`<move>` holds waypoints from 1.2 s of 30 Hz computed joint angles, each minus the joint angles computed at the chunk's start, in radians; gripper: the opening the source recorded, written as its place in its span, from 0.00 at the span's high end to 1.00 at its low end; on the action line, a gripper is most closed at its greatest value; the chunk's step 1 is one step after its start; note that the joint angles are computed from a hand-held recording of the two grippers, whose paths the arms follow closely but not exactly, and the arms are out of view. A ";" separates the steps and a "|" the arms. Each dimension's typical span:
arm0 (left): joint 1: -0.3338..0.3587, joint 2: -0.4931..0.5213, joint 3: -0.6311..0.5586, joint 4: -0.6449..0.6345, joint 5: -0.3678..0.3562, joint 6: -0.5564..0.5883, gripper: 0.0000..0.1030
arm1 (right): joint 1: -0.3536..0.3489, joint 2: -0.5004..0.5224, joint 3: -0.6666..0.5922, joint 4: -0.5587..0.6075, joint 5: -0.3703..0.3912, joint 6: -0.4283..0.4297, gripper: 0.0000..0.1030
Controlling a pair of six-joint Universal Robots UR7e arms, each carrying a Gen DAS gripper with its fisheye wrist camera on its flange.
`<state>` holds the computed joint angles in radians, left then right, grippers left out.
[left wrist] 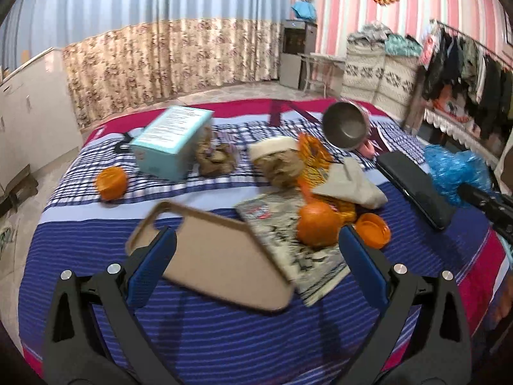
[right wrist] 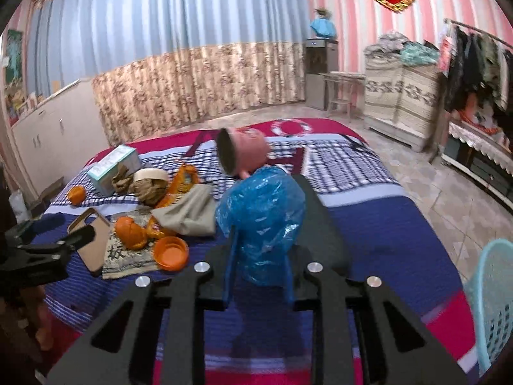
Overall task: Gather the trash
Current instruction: 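Carry the blue bag to the basket with the right tool while the left tool grasps the orange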
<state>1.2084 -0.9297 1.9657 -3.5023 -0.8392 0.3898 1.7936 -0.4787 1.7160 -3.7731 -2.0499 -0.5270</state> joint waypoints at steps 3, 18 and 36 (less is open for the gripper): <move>-0.004 0.029 -0.037 0.074 -0.008 -0.029 0.05 | -0.013 -0.023 0.029 -0.025 -0.015 0.006 0.76; -0.006 0.075 -0.080 0.179 -0.027 -0.026 0.68 | -0.044 -0.149 0.184 -0.161 -0.069 -0.049 0.76; -0.173 0.084 -0.040 0.084 -0.049 0.031 0.71 | -0.210 -0.342 0.388 -0.455 -0.155 -0.051 0.76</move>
<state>1.0351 -0.8460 1.9256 -3.4181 -0.8882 0.4212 1.5836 -0.8210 2.1039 -4.2285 -2.2046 -0.5784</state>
